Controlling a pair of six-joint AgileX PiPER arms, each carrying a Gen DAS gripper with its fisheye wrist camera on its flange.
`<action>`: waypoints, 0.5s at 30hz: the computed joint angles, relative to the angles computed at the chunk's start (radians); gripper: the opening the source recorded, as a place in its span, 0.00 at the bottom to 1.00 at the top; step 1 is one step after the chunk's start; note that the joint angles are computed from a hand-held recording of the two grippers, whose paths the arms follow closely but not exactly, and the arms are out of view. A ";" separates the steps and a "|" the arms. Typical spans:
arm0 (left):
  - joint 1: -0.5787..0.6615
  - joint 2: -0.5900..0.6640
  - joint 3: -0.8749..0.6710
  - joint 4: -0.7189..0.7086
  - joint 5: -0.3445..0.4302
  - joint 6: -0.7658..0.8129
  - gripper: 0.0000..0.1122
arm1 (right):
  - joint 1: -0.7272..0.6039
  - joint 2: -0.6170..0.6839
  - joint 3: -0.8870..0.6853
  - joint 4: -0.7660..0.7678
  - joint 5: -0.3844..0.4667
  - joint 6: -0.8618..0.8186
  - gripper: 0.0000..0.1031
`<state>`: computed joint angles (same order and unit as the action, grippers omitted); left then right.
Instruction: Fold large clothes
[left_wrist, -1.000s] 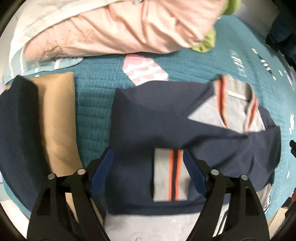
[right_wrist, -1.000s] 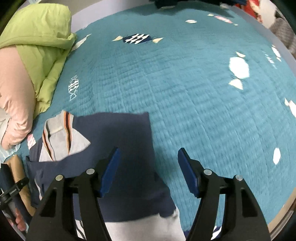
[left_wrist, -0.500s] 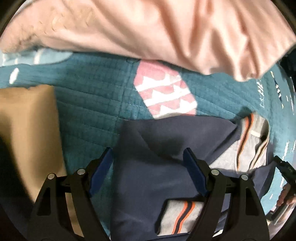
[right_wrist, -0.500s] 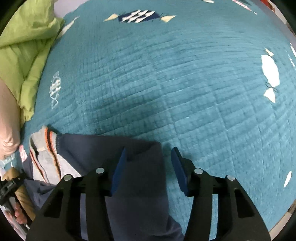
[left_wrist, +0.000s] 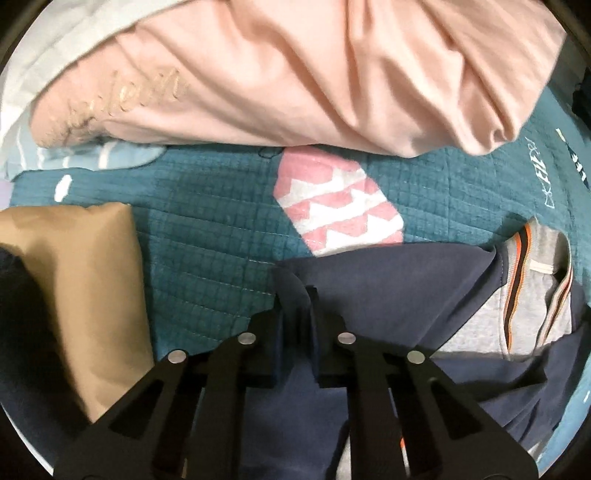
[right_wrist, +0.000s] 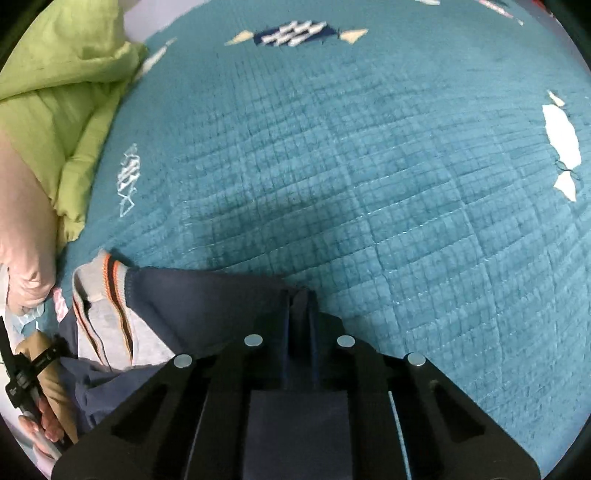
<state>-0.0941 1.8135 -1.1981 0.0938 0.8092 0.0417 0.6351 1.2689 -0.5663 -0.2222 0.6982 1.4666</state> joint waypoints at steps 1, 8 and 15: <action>-0.005 -0.021 0.015 0.007 -0.012 -0.003 0.09 | 0.037 -0.028 -0.002 -0.040 0.027 0.052 0.07; -0.013 -0.083 0.013 0.035 0.015 -0.010 0.09 | 0.048 -0.184 -0.015 -0.046 0.117 0.069 0.07; -0.056 -0.136 -0.007 0.068 0.068 -0.059 0.09 | 0.124 -0.132 -0.071 -0.106 0.135 0.170 0.07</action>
<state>-0.1502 1.6771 -1.2047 0.1622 0.8767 -0.0175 0.7586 1.1367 -0.6374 -0.3284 0.8331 1.6366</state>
